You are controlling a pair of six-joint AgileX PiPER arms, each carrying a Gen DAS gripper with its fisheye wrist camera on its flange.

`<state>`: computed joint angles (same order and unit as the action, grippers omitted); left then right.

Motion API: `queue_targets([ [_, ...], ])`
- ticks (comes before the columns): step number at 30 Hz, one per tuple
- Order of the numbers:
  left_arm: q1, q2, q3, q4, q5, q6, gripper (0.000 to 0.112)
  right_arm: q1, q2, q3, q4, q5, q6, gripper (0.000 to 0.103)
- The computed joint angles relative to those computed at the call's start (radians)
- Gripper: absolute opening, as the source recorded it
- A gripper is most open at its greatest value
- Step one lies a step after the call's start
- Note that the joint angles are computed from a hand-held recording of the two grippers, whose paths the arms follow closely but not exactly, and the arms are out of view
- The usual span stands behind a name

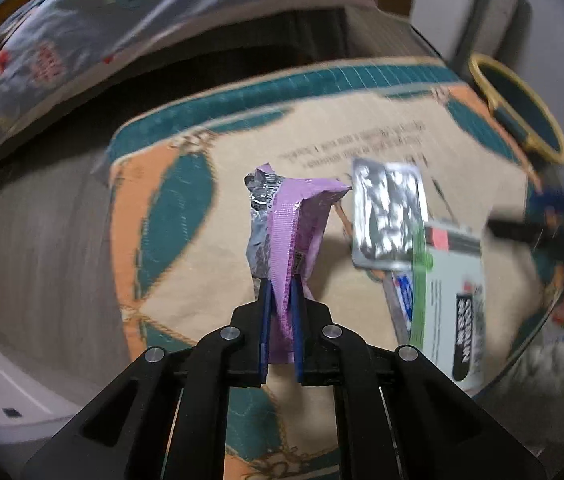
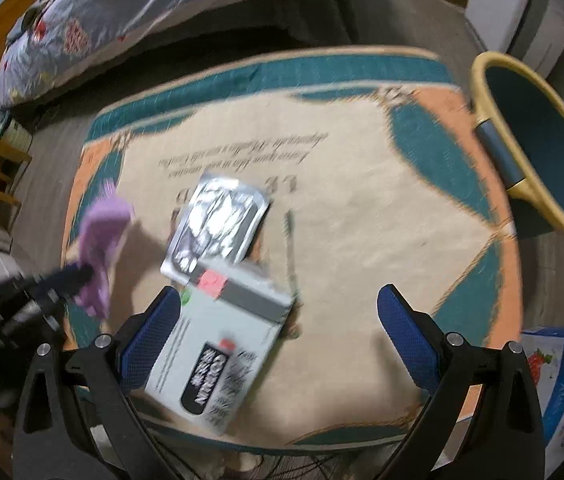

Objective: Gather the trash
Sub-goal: 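Grasp the purple wrapper with the left gripper while the right gripper approaches the white medicine box, then grasp the white COLTALIN medicine box with the right gripper and lift it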

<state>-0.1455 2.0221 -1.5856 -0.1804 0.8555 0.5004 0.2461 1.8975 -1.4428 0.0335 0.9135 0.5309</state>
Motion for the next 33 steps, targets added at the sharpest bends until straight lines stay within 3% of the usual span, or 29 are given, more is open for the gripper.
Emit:
queue_targets([
  [6, 0.011, -0.004, -0.018, -0.033, 0.0, 0.014, 0.01, 0.031, 0.066, 0.02, 0.135, -0.036, -0.002, 0.097],
  [11, 0.01, 0.004, -0.032, -0.047, -0.01, 0.018, 0.01, 0.052, 0.11, -0.014, 0.138, -0.045, 0.012, 0.096],
  [12, 0.011, 0.006, -0.037, -0.051, -0.011, 0.023, 0.01, 0.056, 0.117, -0.024, 0.131, -0.042, 0.014, 0.095],
  [13, 0.01, 0.011, -0.043, -0.053, -0.01, 0.023, 0.01, 0.058, 0.121, -0.031, 0.121, -0.04, 0.018, 0.082],
  [16, 0.016, 0.013, -0.051, -0.061, -0.007, 0.026, 0.01, 0.052, 0.119, -0.042, 0.112, -0.035, 0.011, 0.079],
  [24, 0.012, 0.021, -0.095, -0.089, -0.009, 0.002, 0.01, 0.003, -0.011, 0.016, 0.048, -0.063, 0.051, 0.078],
  [33, -0.055, 0.01, -0.105, -0.056, -0.047, -0.05, 0.01, -0.048, -0.133, 0.041, -0.187, -0.068, 0.108, 0.074],
])
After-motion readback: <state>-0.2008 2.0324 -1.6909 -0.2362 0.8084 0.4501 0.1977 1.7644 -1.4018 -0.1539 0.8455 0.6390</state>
